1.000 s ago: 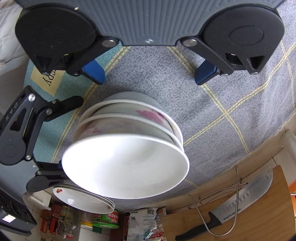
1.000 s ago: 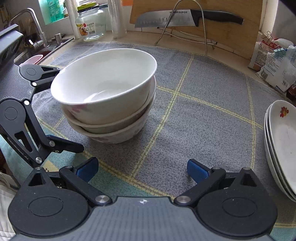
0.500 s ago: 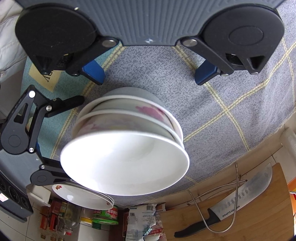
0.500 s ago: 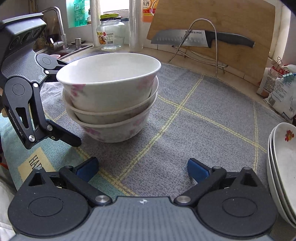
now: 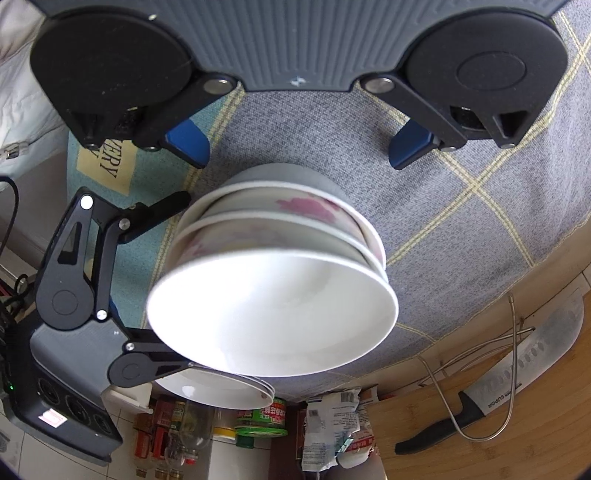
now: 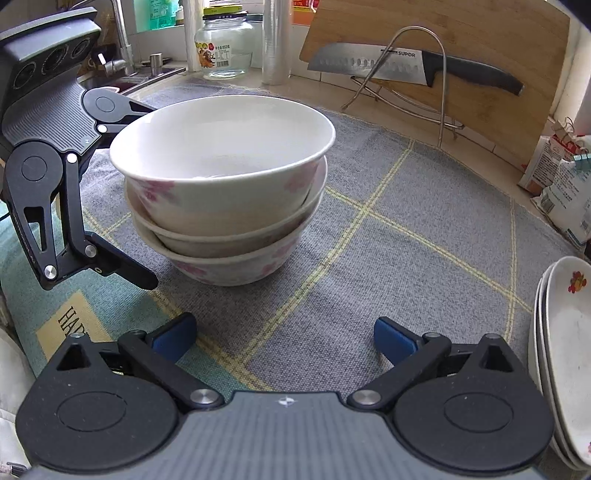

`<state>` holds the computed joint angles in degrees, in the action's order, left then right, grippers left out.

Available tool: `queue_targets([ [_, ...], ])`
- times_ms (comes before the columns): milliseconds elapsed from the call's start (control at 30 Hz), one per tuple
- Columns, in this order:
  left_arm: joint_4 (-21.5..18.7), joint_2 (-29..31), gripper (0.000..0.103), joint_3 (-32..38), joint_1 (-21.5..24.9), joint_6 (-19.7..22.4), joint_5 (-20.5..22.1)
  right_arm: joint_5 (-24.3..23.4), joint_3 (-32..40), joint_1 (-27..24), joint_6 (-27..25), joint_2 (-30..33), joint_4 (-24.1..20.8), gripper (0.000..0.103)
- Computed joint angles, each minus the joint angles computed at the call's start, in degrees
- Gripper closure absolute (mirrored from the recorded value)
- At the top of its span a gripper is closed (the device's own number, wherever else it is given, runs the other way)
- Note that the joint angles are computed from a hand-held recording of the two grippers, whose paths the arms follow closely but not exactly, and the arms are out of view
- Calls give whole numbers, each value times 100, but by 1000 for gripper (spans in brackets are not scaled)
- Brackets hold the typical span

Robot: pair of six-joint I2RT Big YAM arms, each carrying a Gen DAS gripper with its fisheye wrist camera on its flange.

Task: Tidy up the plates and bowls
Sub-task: 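Grip the three-bowl stack with the left tool while the right tool grips the opposite side, then lift the bowl stack with both tools and carry it to the flowered plate stack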

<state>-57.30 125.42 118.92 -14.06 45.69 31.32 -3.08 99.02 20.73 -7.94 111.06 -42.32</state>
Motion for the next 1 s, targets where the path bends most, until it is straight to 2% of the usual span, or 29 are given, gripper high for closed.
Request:
queue_targets([
  [200,-230,156,1,346,31,469,158,-451,519,-40,-640,276,-195,0],
  [467,-1166,649,6,1364,19,978,237,-1124,1387,-158,-1547,713,-951,1],
  [567,-1648,911,11,1871,10,1155,333,-1254,1710,-177,-1739,900,-1279,6],
  [633,-1793,1005,12,2052,1,1249,340,-1287,1867,-178,-1833,984,-1431,11],
  [733,-2284,1301,16,2636,-9,1458,378,-1347,2034,-183,-1940,1070,-1584,11],
  [933,-3002,1821,18,3625,-21,1747,442,-1455,2323,-195,-2016,1223,-1876,11],
  [1000,-3166,1945,19,3857,-20,1796,463,-1479,2348,-196,-2043,1241,-1912,15],
])
